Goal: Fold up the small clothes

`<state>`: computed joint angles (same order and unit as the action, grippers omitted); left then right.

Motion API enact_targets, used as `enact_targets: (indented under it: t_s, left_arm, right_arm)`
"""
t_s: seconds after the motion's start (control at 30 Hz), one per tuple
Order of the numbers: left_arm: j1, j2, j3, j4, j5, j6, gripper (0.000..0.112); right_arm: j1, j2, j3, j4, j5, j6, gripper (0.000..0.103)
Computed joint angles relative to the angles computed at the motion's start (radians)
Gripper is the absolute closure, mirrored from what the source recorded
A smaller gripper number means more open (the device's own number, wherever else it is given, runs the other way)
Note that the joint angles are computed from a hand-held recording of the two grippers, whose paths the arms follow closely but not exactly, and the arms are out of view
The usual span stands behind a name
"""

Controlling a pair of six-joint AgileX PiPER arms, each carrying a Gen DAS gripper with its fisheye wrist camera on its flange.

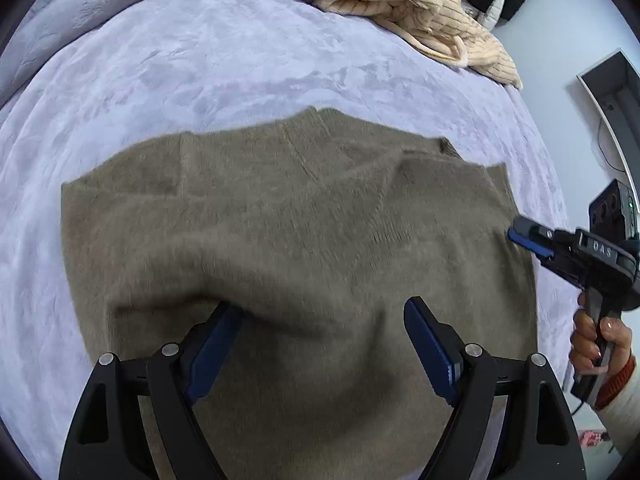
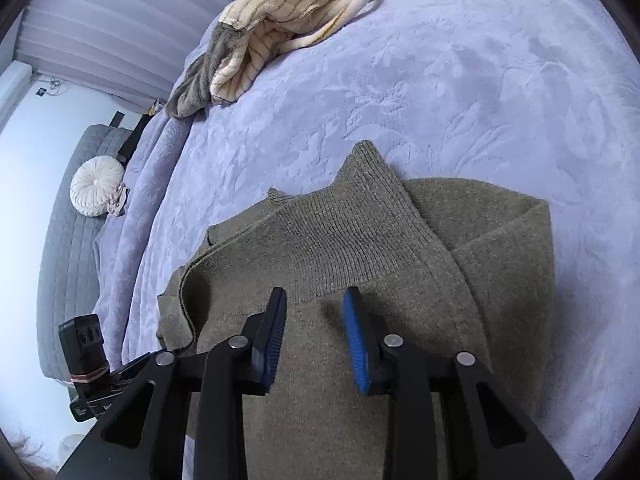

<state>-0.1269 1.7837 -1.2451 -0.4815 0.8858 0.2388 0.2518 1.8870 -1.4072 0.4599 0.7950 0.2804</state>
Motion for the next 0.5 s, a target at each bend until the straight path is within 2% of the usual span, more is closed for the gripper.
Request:
enact_targets:
  t_s: [0.1, 0.23, 0.27, 0.33, 0.43, 0.5]
  left_arm:
    - [0.013, 0.06, -0.073, 0.07, -0.067, -0.113, 0.028]
    - [0.05, 0.108, -0.157, 0.169, -0.093, -0.21, 0.028]
    - [0.045, 0.108, -0.169, 0.238, -0.098, -0.261, 0.028]
    - [0.054, 0.107, -0.189, 0.309, -0.087, -0.3, 0.028]
    - [0.097, 0.072, -0.173, 0.295, -0.045, -0.259, 0.028]
    - [0.117, 0.027, -0.129, 0.282, -0.011, -0.215, 0.028]
  right_arm:
    - [-0.015, 0.052, -0.03, -0.007, 0.0, 0.021, 0.077]
    - [-0.034, 0.08, -0.066, -0.07, -0.008, 0.072, 0.08]
    - [-0.037, 0.085, -0.078, -0.093, -0.006, 0.09, 0.08]
    - [-0.043, 0.084, -0.094, -0.122, -0.003, 0.119, 0.079]
    - [-0.034, 0.057, -0.093, -0.2, 0.007, 0.193, 0.076]
    - [-0.03, 0.025, -0.065, -0.201, 0.01, 0.208, 0.075]
